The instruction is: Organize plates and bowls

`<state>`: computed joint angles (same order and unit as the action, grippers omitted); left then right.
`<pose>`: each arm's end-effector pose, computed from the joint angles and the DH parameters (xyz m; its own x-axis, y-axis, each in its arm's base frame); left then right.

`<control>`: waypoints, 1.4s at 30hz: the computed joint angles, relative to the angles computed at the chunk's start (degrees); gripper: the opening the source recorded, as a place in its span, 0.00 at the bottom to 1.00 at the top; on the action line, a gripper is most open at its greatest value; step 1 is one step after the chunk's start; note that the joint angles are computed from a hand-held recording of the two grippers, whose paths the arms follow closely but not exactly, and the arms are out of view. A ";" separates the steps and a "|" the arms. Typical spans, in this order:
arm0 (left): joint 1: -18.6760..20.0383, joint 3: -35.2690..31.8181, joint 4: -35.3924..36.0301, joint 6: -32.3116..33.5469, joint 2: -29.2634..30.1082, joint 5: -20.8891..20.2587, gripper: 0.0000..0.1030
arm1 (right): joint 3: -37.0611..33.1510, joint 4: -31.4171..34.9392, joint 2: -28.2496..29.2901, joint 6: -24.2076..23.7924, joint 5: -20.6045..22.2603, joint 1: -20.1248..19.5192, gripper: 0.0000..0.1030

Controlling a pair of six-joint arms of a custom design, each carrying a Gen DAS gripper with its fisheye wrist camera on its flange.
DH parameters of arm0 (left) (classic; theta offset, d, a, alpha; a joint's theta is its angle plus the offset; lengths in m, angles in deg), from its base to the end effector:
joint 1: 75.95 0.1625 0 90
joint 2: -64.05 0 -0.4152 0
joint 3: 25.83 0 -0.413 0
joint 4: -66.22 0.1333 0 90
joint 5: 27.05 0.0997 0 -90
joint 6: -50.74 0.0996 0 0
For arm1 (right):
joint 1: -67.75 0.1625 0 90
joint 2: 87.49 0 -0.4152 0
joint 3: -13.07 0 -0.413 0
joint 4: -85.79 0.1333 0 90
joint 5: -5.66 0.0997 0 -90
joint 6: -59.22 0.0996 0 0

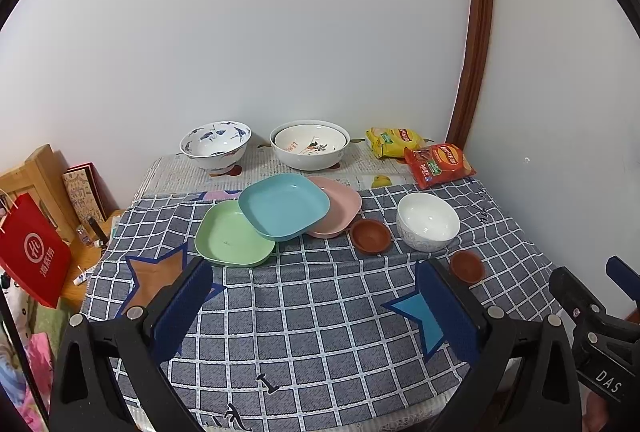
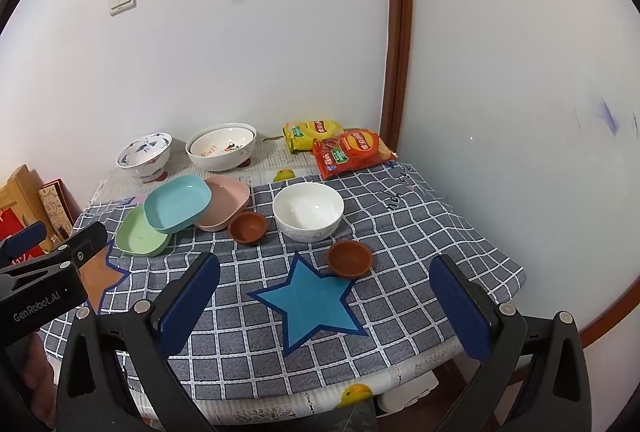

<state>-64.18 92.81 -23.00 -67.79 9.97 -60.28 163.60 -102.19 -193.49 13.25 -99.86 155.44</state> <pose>-0.3601 -0.2963 0.0124 -0.6609 -0.4051 -0.6317 0.3605 0.5669 -0.7407 0.0938 -0.3205 0.2949 -0.6804 -0.2515 0.6883 -0.6693 0.5959 -0.4438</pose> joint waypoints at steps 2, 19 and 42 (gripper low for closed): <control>0.05 0.01 -0.04 0.14 -0.08 -0.03 1.00 | 0.18 0.02 -0.21 -0.05 0.09 -0.02 1.00; -0.23 0.01 0.34 -0.45 0.11 -0.18 1.00 | 0.71 -0.39 -0.22 -0.24 -0.09 0.69 1.00; -0.63 0.10 0.53 -0.93 0.15 -0.53 1.00 | 0.80 0.58 -1.52 -0.57 0.89 0.28 1.00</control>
<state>-64.81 92.91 -22.47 -68.72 10.11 -60.81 164.41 -101.61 -195.01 12.68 -98.97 155.72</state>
